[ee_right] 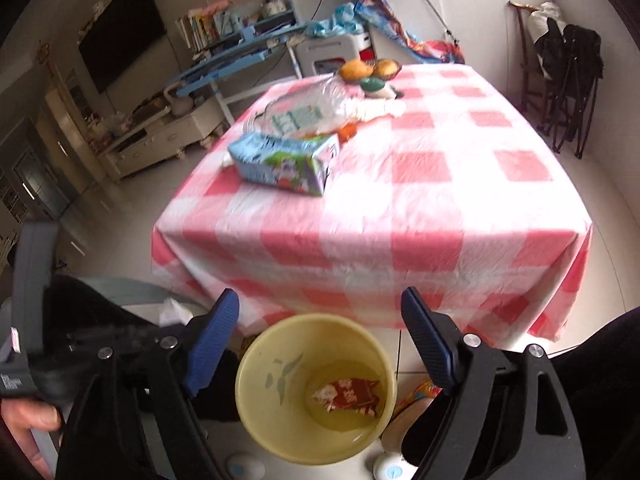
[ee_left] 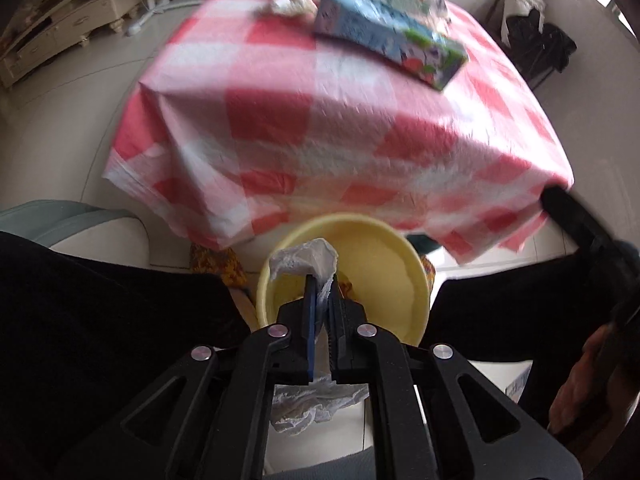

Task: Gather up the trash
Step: 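Drop the snack bag into the yellow basin with the right gripper while the left drops the wrap in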

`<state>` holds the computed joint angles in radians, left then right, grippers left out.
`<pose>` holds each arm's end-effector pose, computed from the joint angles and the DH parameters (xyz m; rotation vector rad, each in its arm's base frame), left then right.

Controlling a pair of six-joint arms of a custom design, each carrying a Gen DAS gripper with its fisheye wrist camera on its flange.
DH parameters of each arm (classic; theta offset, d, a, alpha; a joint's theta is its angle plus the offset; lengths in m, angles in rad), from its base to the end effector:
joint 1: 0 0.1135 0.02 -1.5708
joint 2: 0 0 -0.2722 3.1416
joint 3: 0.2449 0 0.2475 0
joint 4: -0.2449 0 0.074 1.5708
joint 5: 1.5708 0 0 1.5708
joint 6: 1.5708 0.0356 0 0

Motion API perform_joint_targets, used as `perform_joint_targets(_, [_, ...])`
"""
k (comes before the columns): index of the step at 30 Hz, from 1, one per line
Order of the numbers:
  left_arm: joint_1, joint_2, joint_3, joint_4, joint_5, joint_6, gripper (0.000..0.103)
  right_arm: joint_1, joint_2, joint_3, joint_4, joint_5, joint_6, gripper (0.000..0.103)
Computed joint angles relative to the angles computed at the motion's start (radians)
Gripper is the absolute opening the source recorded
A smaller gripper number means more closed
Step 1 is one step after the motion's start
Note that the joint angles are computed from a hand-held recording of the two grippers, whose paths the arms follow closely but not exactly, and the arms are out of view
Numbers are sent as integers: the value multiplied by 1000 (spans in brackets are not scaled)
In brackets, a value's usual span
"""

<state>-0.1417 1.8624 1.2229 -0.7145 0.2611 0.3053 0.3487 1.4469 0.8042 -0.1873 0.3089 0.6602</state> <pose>0.3452 -0.0585 0.1732 0.6795 2.8035 -0.3518 0.2738 0.0880 0.2081 0.5048 2.2989 0.1207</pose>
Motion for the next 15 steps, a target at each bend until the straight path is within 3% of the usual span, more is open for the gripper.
perform_joint_targets(4, [-25,-14,-30,7,-31,27,19,-107,22,71,4,18,-96,88])
perform_joint_targets(6, [0,-34,-30,23,10,11,37,-183,54,124,5,3,-141,90])
perform_joint_targets(7, [12,-51,-37,48,31,-10,40,-220,74,147,6,-4,-163,90])
perform_joint_targets(12, [55,-132,-86,179,105,-97,52,-403,303,379,-70,-87,-270,91])
perform_joint_targets(15, [57,-163,-109,239,104,-132,52,-460,428,504,-128,-114,-277,91])
